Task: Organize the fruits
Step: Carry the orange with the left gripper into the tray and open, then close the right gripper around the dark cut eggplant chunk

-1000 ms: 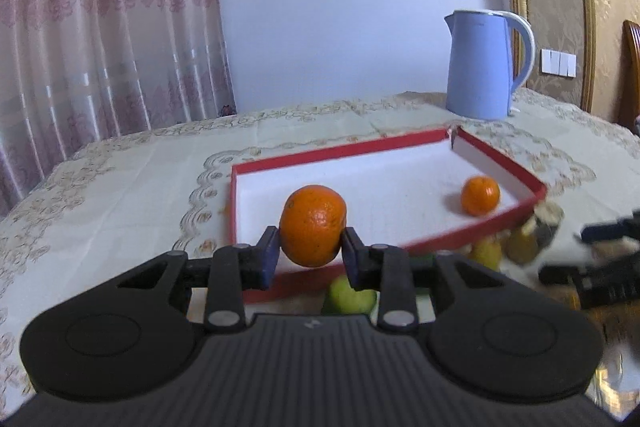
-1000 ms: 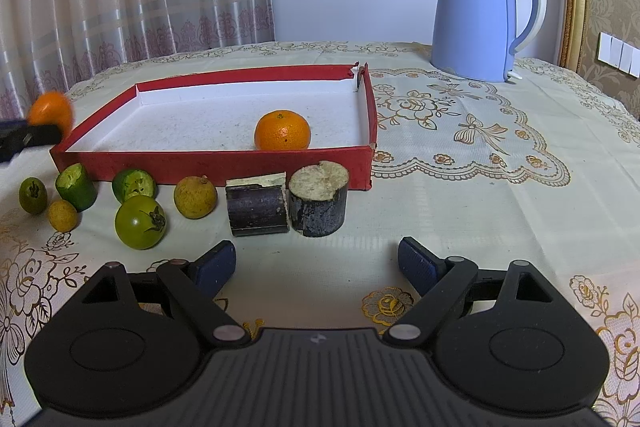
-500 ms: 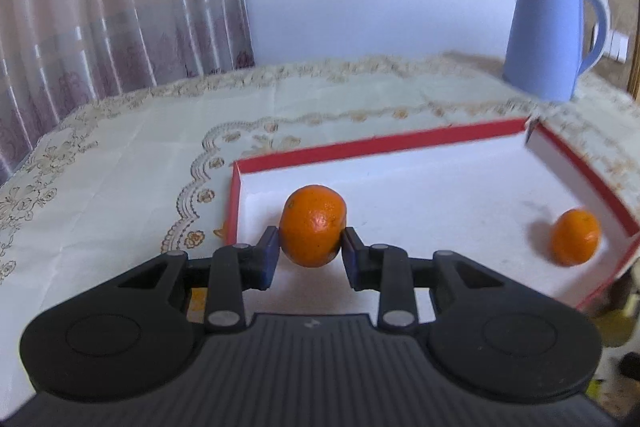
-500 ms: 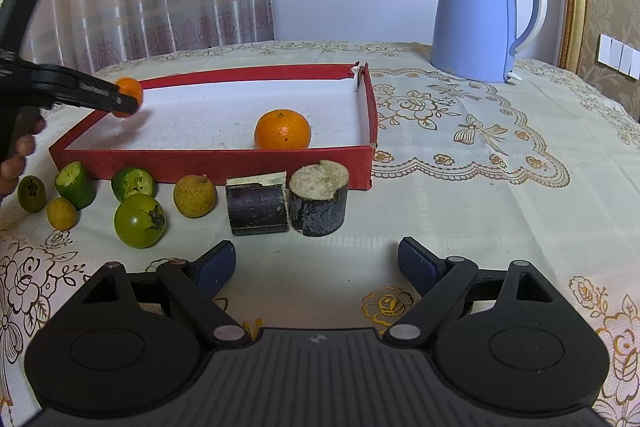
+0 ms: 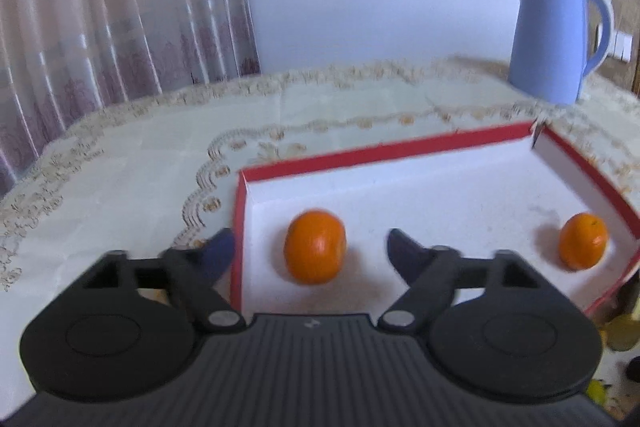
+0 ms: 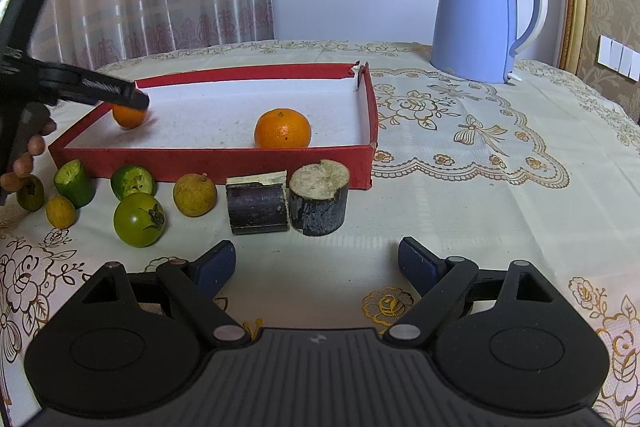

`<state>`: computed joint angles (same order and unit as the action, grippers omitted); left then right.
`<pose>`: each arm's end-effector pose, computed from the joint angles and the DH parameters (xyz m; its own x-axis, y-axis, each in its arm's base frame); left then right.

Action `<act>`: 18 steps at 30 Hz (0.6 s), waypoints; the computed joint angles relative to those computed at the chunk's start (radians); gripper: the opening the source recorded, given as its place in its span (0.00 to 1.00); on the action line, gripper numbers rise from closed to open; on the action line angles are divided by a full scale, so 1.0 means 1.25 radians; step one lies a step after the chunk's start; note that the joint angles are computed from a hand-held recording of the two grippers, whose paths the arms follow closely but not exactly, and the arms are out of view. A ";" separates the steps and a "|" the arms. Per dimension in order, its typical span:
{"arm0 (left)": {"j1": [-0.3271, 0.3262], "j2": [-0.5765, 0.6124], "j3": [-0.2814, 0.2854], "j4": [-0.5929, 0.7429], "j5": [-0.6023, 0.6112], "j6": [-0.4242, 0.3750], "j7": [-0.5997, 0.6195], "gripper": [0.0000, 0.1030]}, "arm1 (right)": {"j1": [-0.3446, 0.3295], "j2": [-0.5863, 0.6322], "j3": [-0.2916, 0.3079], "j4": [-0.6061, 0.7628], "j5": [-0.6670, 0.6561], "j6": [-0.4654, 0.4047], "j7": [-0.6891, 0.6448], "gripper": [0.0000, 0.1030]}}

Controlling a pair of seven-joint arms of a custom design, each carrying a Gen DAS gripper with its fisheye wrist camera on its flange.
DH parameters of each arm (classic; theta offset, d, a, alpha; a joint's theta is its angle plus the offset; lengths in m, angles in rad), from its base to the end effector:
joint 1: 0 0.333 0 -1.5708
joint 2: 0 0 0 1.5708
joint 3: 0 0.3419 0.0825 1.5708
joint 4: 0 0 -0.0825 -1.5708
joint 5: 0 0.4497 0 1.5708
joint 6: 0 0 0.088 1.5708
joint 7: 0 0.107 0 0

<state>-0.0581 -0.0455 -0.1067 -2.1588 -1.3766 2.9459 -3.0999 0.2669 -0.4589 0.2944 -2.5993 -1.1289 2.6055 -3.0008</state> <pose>0.6079 -0.0365 0.4647 -0.4376 -0.8935 -0.1012 -0.4498 0.3150 -0.8358 0.3871 0.2641 0.4255 -0.2316 -0.9721 -0.0365 -0.5706 0.1661 -0.8043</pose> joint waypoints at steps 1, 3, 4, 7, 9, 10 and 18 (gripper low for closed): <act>-0.001 -0.013 0.001 -0.008 -0.031 -0.001 0.036 0.84 | 0.000 0.001 0.000 0.001 0.000 0.000 0.000 0.86; -0.006 -0.045 0.007 -0.032 -0.104 0.006 0.120 0.88 | 0.001 0.001 0.000 0.001 0.000 -0.001 0.000 0.87; -0.008 -0.066 0.011 -0.049 -0.150 0.006 0.165 0.88 | 0.001 0.001 0.000 0.001 0.000 -0.001 0.000 0.87; -0.002 -0.142 0.031 -0.120 -0.204 -0.046 0.221 0.89 | 0.001 0.001 -0.001 0.001 0.000 -0.001 0.001 0.87; 0.003 -0.197 0.046 -0.176 -0.226 -0.085 0.244 0.90 | 0.002 0.000 -0.001 0.000 0.000 -0.001 0.000 0.87; 0.005 -0.219 0.052 -0.200 -0.232 -0.103 0.254 0.91 | 0.002 0.001 -0.001 0.001 0.000 -0.002 0.000 0.87; 0.017 -0.337 0.089 -0.338 -0.148 -0.181 0.203 0.94 | 0.002 0.001 -0.001 0.000 -0.001 -0.002 0.000 0.87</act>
